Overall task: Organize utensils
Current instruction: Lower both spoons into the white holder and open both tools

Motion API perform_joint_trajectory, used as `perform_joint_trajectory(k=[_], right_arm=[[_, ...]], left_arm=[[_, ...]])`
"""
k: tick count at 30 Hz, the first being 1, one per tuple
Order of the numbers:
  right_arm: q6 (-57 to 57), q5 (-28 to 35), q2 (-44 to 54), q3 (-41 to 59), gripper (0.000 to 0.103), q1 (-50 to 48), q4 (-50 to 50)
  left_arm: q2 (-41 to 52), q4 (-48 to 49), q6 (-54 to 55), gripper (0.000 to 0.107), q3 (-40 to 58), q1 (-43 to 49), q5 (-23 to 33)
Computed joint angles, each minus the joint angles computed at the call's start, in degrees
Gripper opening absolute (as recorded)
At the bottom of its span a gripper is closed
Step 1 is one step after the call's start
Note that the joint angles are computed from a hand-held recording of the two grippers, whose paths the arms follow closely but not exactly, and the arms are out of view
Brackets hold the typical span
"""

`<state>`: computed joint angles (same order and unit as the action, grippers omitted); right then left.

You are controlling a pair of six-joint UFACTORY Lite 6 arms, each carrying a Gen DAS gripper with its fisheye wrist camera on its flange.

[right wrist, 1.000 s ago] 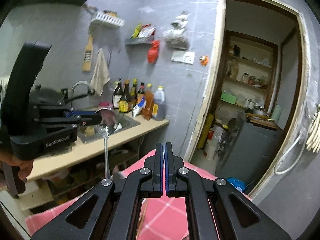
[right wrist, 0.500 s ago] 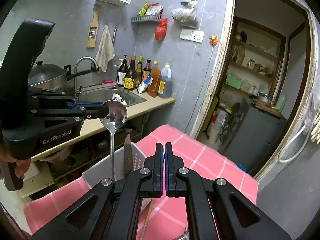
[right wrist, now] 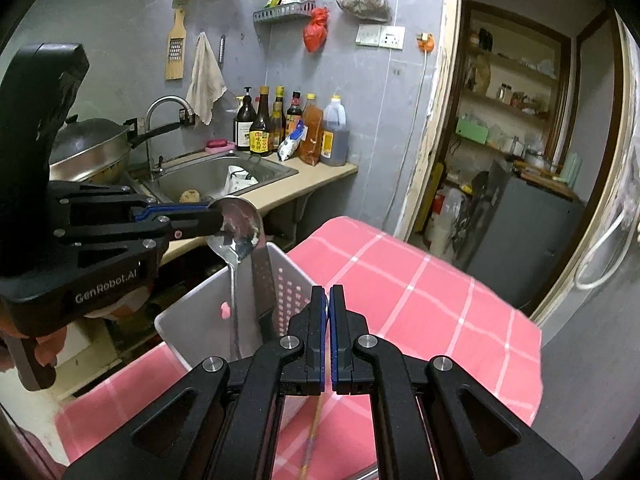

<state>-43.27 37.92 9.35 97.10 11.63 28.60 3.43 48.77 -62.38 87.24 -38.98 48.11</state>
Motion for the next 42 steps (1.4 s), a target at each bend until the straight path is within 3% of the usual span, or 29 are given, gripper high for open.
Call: perform_joint_trajectory(k=[19, 23, 30, 31, 33, 35, 39, 42], right_arm=[[-3.7, 6.2, 0.9, -2.1, 0.003, -4.3, 10.8], [-3.8, 6.7, 0.6, -2.3, 0.003, -4.9, 11.9], [-4.3, 6.8, -0.3, -2.4, 0.005, -7.1, 13.9], [-4.2, 6.4, -0.6, -2.7, 0.007, -7.6, 14.2], [-4.4, 6.0, -1.2, -3.1, 0.029, -8.6, 15.1], [-5.3, 4.8, -2.6, -4.6, 0.043, -9.9, 17.1], [-6.0, 3.1, -4.4, -5.9, 0.045, -12.2, 18.5], [-6.2, 1.7, -5.9, -6.9, 0.060, -14.4, 19.7]], left_arm=[[-2.9, -8.4, 2.5, 0.005, -3.0, 2.5, -4.8], [-3.7, -9.9, 2.3, 0.025, -3.6, 2.8, -5.9], [-5.7, -8.1, -1.5, 0.029, -5.1, 3.0, -6.4], [-5.9, -7.9, -1.7, 0.031, -5.1, 3.1, -6.4], [-6.1, -6.5, -3.2, 0.045, -5.0, 3.0, -6.1], [-6.5, -4.1, -5.6, 0.055, -5.2, 2.5, -5.9], [-5.3, -2.6, -6.9, 0.064, -3.3, 2.0, -5.5], [-4.1, -0.2, -9.3, 0.076, -1.8, 0.8, -4.8]])
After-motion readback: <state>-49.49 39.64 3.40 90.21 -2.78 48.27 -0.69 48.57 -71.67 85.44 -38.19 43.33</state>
